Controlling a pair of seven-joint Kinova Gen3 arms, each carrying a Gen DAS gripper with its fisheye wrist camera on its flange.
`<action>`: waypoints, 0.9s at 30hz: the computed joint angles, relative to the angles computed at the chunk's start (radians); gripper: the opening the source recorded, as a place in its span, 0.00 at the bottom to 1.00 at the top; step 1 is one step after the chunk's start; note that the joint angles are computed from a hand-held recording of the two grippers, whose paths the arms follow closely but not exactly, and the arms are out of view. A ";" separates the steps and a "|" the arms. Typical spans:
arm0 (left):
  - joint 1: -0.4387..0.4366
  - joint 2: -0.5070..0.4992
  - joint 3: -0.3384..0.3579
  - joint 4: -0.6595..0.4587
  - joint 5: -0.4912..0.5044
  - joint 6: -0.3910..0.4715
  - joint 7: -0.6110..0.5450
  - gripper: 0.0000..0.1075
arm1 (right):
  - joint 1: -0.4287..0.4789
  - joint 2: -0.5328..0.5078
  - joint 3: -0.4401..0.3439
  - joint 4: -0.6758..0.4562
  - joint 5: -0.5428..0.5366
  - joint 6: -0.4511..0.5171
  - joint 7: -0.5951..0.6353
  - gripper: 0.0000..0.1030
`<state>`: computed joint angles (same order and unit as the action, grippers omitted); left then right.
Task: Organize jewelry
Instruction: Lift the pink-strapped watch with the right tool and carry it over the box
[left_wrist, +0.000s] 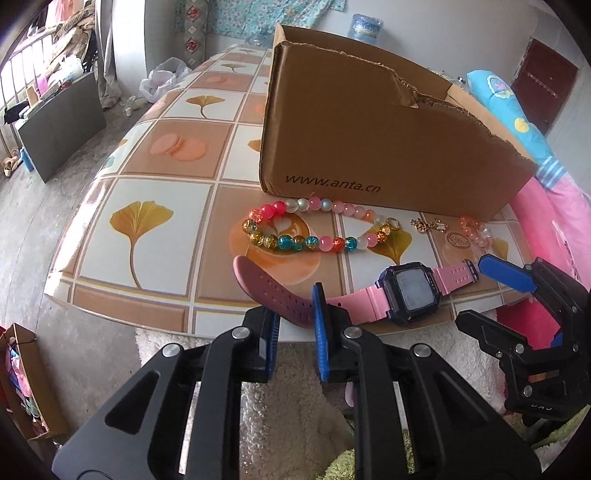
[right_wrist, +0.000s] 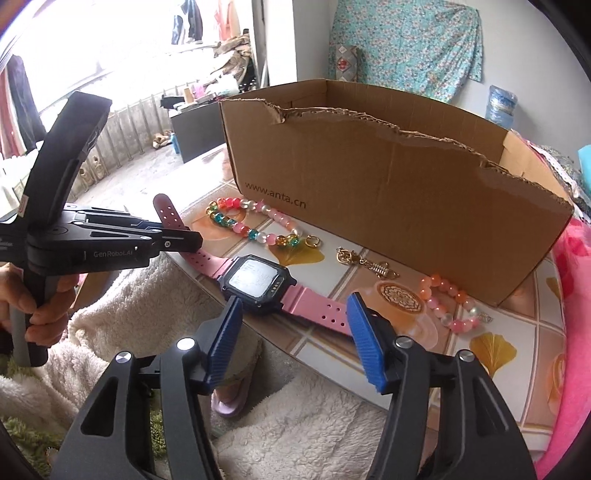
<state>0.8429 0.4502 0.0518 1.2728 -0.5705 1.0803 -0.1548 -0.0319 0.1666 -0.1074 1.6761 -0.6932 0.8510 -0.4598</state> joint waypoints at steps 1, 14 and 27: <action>0.001 0.002 0.000 -0.004 0.000 0.006 -0.001 0.15 | 0.004 0.008 -0.004 -0.006 -0.009 0.008 0.024 0.61; -0.010 0.004 -0.005 -0.016 0.029 0.006 0.006 0.15 | -0.086 0.069 -0.059 -0.030 0.139 -0.055 0.109 0.62; -0.050 -0.114 0.008 0.192 -0.025 -0.259 0.105 0.06 | -0.094 0.021 -0.037 -0.020 0.166 -0.017 -0.017 0.39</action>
<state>0.7929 0.3363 0.0596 1.4647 -0.5956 0.8216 -0.0499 -0.1259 0.1874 -0.1442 1.6560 -0.5275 0.8341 -0.4769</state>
